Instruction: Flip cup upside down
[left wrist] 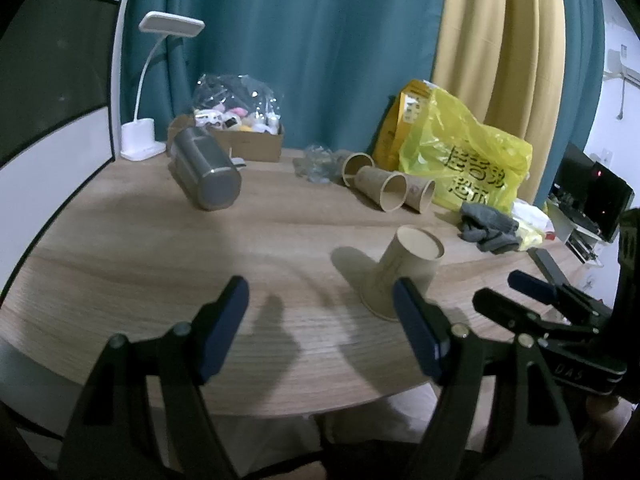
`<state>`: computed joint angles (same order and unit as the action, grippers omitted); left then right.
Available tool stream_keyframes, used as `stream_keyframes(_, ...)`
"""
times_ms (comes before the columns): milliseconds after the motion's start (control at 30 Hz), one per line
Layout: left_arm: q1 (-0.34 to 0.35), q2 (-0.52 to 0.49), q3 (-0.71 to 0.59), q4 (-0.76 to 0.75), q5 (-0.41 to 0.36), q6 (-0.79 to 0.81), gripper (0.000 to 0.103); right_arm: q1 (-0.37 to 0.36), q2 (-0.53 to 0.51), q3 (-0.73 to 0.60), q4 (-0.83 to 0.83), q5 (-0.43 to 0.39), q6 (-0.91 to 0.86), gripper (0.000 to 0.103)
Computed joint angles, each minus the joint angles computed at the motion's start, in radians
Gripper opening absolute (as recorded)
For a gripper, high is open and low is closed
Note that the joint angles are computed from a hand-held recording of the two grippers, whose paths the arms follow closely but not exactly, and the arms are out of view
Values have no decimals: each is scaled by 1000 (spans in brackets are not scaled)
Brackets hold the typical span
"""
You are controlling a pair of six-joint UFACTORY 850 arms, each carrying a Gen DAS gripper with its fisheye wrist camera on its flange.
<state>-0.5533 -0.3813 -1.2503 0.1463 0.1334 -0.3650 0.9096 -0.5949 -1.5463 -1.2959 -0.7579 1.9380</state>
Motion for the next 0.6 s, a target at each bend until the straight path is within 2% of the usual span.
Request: stream_keyframes(600, -1, 3, -3, -38, -8, 38, 76, 0, 0, 0, 0, 0, 1, 79)
